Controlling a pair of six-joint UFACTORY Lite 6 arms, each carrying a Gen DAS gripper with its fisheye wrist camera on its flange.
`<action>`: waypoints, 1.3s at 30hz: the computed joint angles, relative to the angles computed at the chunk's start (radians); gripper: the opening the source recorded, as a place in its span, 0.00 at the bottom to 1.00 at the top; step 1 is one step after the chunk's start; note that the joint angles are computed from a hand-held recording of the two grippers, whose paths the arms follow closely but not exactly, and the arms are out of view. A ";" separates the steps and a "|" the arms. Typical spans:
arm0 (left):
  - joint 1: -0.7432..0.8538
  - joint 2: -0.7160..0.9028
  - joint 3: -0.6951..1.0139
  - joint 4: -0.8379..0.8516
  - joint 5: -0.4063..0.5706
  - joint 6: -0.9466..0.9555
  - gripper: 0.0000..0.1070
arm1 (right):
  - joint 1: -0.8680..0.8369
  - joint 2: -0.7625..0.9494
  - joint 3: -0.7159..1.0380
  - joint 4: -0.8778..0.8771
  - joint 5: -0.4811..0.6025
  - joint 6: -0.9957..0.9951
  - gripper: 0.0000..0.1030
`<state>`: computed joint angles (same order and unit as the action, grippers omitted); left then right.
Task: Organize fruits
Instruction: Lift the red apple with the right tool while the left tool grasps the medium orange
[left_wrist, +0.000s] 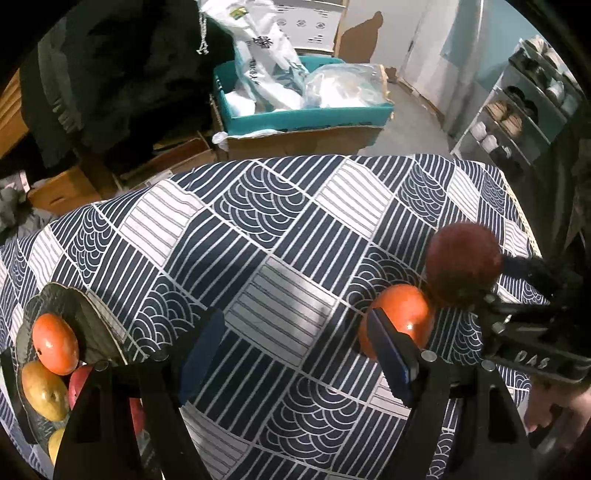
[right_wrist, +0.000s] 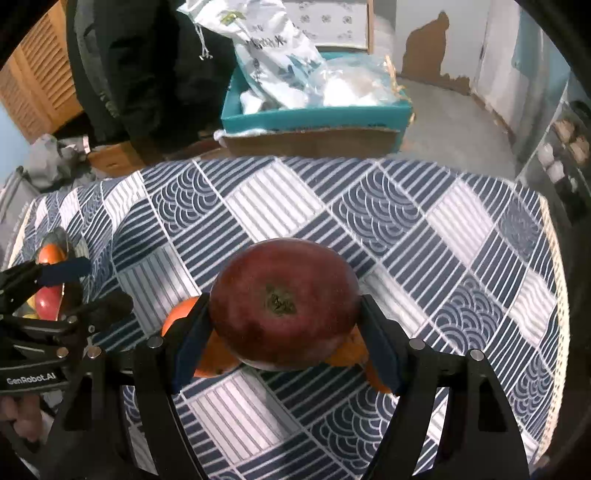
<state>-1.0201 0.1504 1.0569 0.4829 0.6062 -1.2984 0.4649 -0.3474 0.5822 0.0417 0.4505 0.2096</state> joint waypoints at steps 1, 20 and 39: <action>-0.003 0.003 0.007 0.001 0.004 0.000 0.75 | -0.009 -0.002 -0.014 0.035 -0.005 -0.033 0.75; -0.081 0.127 0.179 0.012 0.039 0.003 0.80 | -0.234 -0.211 -0.078 0.200 0.083 -0.259 0.75; -0.206 0.505 0.630 -0.126 0.074 0.178 0.81 | -0.853 -0.498 -0.088 0.367 0.402 -0.749 0.75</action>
